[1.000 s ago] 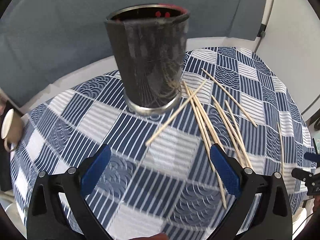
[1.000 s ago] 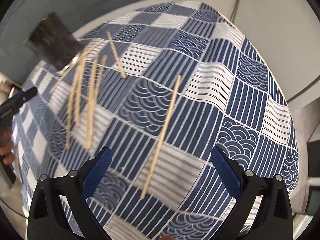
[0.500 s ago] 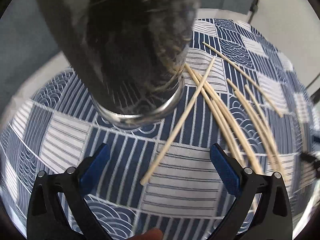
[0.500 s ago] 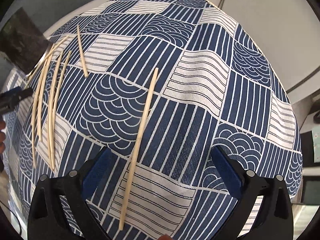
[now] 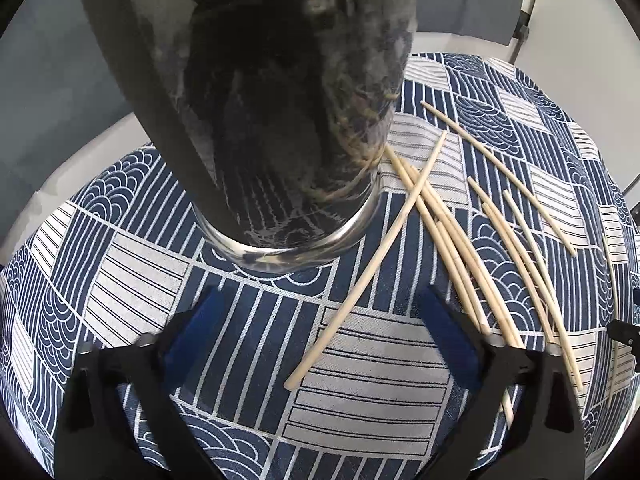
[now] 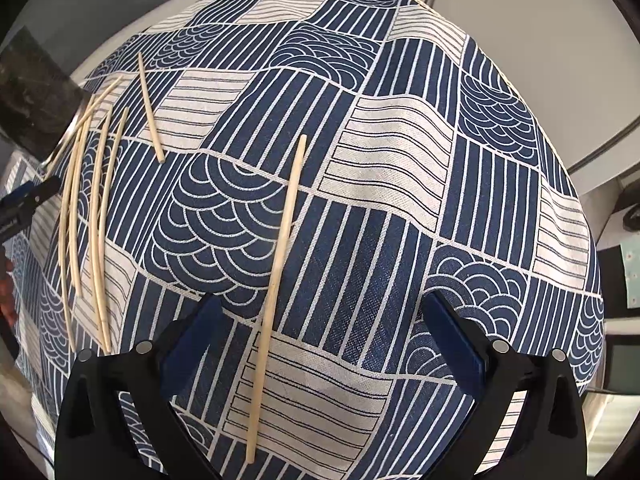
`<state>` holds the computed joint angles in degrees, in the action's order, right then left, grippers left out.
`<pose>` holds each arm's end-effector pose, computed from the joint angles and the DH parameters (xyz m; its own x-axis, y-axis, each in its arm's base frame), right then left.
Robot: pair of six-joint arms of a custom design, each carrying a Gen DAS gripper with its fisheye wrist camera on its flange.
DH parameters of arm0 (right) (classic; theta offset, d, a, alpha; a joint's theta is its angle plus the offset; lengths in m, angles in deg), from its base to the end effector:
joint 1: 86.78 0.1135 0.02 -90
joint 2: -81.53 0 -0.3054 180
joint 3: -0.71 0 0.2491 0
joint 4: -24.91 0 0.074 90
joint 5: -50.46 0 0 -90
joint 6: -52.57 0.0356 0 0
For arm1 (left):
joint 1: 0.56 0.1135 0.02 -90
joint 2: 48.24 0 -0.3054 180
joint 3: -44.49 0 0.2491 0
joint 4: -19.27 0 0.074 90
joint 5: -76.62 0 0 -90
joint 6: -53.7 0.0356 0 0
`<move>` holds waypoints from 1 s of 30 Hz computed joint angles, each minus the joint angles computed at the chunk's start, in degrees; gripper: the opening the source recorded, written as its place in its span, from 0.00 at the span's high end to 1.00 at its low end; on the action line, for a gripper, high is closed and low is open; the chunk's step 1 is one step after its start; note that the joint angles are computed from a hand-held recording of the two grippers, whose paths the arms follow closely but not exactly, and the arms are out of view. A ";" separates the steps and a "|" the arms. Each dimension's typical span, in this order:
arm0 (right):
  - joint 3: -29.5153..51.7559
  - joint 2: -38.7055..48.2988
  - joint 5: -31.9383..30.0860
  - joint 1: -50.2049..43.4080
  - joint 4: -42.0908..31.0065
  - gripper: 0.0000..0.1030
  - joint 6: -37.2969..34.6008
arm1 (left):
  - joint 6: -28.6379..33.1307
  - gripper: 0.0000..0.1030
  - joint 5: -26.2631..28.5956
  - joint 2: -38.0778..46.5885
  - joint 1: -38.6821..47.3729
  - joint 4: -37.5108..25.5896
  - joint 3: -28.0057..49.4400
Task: Organize utensils
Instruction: 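Lower the left gripper onto a wooden stick while the right gripper grasps another stick, then lift the held sticks with both grippers and carry them above the black cup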
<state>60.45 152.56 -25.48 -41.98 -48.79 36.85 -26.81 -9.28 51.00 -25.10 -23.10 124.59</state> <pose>0.1299 0.1168 0.2454 -0.8350 0.4868 -0.2566 0.4993 0.8662 0.0185 0.3233 -0.1504 0.2370 -0.7152 0.5073 -0.4808 0.5710 0.8208 0.0167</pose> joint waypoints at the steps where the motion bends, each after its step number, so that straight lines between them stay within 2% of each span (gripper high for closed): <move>1: 0.20 -0.46 0.62 0.25 -0.28 0.22 -0.69 | 0.75 0.41 0.63 -0.76 0.07 0.21 -0.35; 2: 0.60 -1.02 1.53 0.98 -1.03 0.41 -0.78 | 1.25 0.58 1.05 -1.04 -0.11 -0.18 -0.18; 3: 0.90 -1.98 1.93 1.55 -2.02 0.50 -1.11 | 2.19 0.64 1.47 -1.00 -0.51 -1.55 0.50; 5: 0.77 -3.44 1.77 1.03 -3.08 0.76 -2.05 | 3.06 0.89 2.34 -0.85 -1.02 -3.83 1.55; 7: -0.13 -5.62 0.44 -1.33 -3.31 0.85 -5.23 | 2.81 0.94 2.27 -0.35 -1.91 -5.09 2.40; 10: -1.83 -9.81 -3.62 -6.97 -2.01 0.92 -12.32 | 1.51 0.95 2.04 -0.08 -2.63 -6.56 3.17; 13: -2.56 -12.31 -4.07 -6.40 -2.68 0.98 -11.77 | 1.09 0.95 3.08 -0.88 -2.11 -8.10 2.74; 21: -1.81 -17.31 -2.13 -2.65 -4.60 0.96 -5.01 | 1.60 0.95 3.40 -4.78 -0.99 -11.73 0.01; 23: -1.05 -18.22 -2.97 -3.43 -4.44 0.91 -4.72 | 1.28 0.95 3.54 -6.16 -0.43 -12.31 -1.21; 24: -1.59 -19.56 -5.58 -6.02 -2.01 0.90 -6.43 | 1.32 0.95 3.80 -6.95 0.21 -12.57 -1.99; 25: -1.76 -20.09 -7.08 -7.21 -0.64 0.86 -7.35 | 1.25 0.95 4.20 -8.08 0.92 -12.35 -3.22; 26: -1.50 -19.84 -7.78 -8.58 -0.10 0.75 -8.59 | 1.27 0.95 4.89 -8.76 1.54 -12.13 -4.06; 27: 0.09 -17.77 -5.27 -7.15 -1.13 0.69 -7.67 | 1.43 0.95 5.71 -9.49 2.33 -12.02 -4.86; 29: 2.15 -14.59 -1.22 -3.27 -1.68 0.50 -4.98 | 1.73 0.95 6.51 -10.40 3.02 -11.94 -5.90; 30: 2.64 -12.95 -1.19 -2.82 -0.15 0.50 -4.96 | 2.47 0.95 7.03 -10.94 3.69 -12.53 -6.23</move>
<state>63.09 139.61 -26.67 -44.79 -48.94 31.89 -24.34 -2.25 40.06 -21.41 -35.63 118.36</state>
